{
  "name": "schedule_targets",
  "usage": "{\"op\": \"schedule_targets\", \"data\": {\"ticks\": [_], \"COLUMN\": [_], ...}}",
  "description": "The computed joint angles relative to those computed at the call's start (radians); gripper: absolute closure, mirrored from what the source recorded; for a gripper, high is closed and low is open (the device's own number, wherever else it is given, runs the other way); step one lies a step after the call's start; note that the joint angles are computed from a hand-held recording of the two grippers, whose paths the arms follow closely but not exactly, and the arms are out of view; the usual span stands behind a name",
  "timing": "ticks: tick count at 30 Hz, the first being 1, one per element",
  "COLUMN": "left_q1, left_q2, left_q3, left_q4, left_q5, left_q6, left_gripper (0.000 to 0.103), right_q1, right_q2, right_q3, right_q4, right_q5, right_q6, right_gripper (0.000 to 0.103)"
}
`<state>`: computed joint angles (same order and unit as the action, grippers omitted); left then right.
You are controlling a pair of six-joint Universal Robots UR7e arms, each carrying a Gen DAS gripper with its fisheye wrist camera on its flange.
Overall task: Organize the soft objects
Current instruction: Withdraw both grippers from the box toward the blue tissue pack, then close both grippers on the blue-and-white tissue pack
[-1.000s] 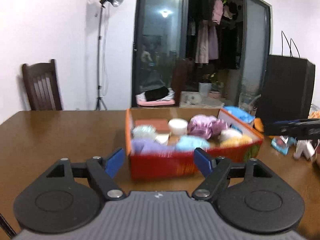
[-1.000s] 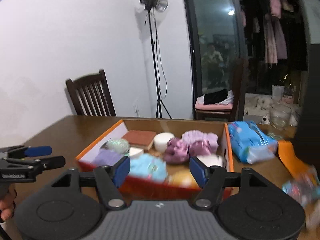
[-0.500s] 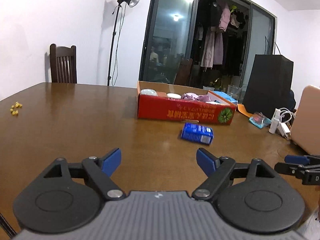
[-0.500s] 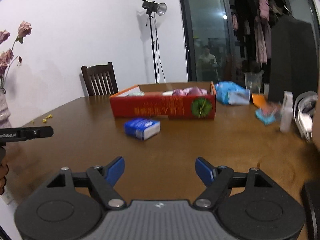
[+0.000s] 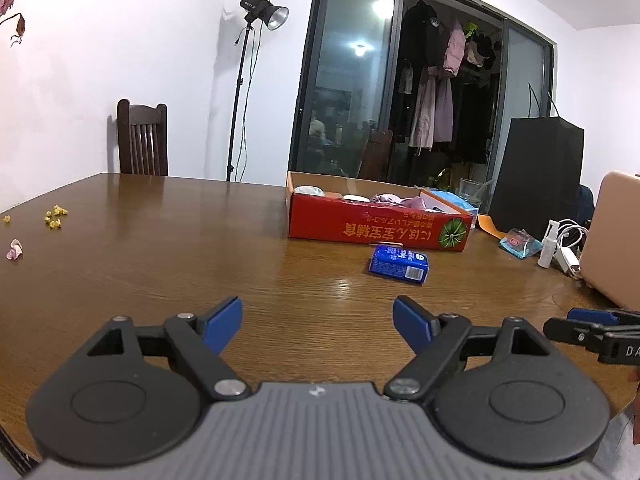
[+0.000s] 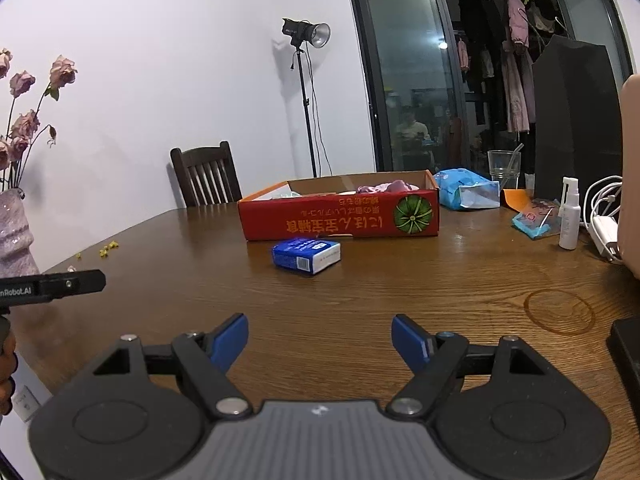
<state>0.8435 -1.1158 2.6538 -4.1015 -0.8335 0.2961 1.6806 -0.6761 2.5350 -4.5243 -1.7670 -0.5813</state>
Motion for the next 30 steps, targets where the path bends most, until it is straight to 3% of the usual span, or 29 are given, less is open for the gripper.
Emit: {"op": "schedule_targets", "data": {"ticks": [6,10,14,17,19,22,25,27,30], "left_q1": [0.038,0.083,0.146,0.201,0.238,0.293,0.340,0.359,0.384], "left_q2": [0.016,0.024,0.056,0.101,0.130,0.173,0.213,0.232,0.237], "left_q3": [-0.052,-0.139,-0.285,-0.422,-0.523,-0.675,-0.779,-0.795,-0.804], "left_q4": [0.043,0.125,0.279,0.423,0.556,0.783,0.935,0.927,0.936], "left_q5": [-0.016,-0.089,-0.188,-0.273,-0.337,-0.429,-0.528,-0.557,-0.596], "left_q6": [-0.015,0.007,-0.002,-0.001,-0.025,-0.085,-0.113,-0.123,-0.158], "left_gripper": [0.019,0.019,0.019,0.021,0.032,0.056,0.078,0.083,0.086], "right_q1": [0.000,-0.002,-0.010,-0.012,-0.014,-0.033,-0.054,-0.055,-0.062], "right_q2": [-0.018,-0.053,-0.096,-0.102,-0.101,-0.101,-0.091,-0.070,-0.040], "right_q3": [-0.031,-0.086,-0.167,-0.252,-0.320,-0.411,-0.503,-0.547,-0.566], "right_q4": [0.088,0.202,0.370,0.497,0.588,0.716,0.842,0.866,0.827], "right_q5": [0.009,0.015,0.040,0.040,0.036,0.071,0.111,0.102,0.098], "right_q6": [0.011,0.071,0.146,0.152,0.168,0.239,0.307,0.312,0.280], "right_gripper": [0.024,0.025,0.030,0.035,0.043,0.052,0.072,0.083,0.087]}}
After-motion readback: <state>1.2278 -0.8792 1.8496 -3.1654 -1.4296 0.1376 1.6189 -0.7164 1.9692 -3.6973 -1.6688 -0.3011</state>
